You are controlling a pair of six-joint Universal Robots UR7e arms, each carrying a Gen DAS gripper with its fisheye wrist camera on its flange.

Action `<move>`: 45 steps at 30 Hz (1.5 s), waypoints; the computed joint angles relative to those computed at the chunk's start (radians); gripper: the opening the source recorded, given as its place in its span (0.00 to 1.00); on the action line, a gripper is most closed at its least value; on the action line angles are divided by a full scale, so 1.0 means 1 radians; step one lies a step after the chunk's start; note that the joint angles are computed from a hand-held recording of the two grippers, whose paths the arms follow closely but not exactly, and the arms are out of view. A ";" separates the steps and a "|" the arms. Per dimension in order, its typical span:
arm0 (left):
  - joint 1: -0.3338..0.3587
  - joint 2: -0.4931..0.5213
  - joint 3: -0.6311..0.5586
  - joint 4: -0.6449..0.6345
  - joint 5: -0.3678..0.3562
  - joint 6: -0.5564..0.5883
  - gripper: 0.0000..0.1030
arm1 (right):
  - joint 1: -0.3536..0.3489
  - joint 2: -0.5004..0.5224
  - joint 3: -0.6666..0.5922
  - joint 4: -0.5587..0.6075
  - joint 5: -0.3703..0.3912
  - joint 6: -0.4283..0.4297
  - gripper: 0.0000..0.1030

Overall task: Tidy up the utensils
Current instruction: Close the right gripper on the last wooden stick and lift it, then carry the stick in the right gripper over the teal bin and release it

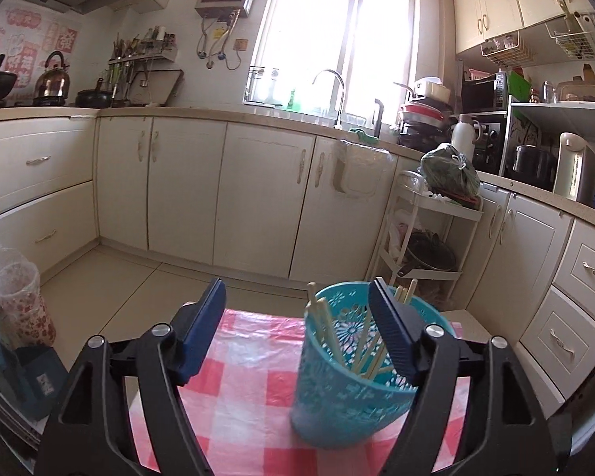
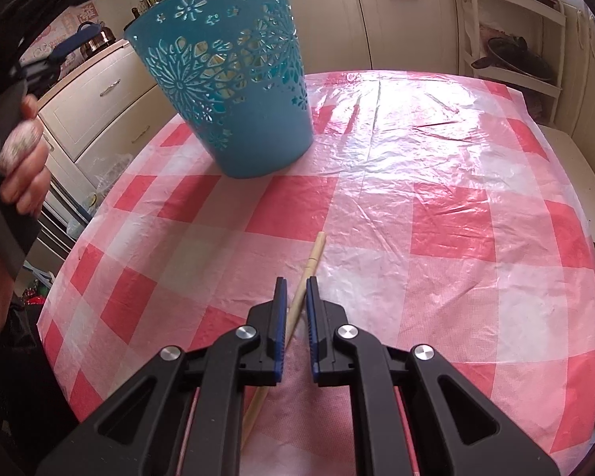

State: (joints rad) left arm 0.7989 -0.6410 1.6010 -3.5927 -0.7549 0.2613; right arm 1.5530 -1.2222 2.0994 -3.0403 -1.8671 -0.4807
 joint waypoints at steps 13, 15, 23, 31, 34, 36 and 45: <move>0.098 -0.082 0.171 0.061 0.012 -0.177 0.77 | 0.097 0.095 -0.018 -0.116 -0.240 -0.072 0.07; 0.102 -0.083 0.169 0.075 0.013 -0.189 0.77 | 0.079 0.058 -0.011 -0.066 -0.178 -0.021 0.06; 0.106 -0.085 0.172 0.094 0.009 -0.235 0.78 | 0.041 -0.134 0.024 0.015 0.206 0.077 0.06; 0.102 -0.079 0.169 0.104 0.016 -0.244 0.78 | 0.131 -0.121 -0.104 -0.064 0.384 0.087 0.06; 0.106 -0.082 0.169 0.107 0.013 -0.259 0.78 | 0.169 -0.062 -0.175 -0.163 0.383 0.093 0.06; 0.106 -0.082 0.168 0.105 0.014 -0.258 0.78 | 0.196 -0.006 -0.225 -0.262 0.348 0.087 0.06; 0.108 -0.085 0.165 0.130 0.013 -0.281 0.81 | 0.229 0.301 -0.397 -0.696 0.110 -0.016 0.06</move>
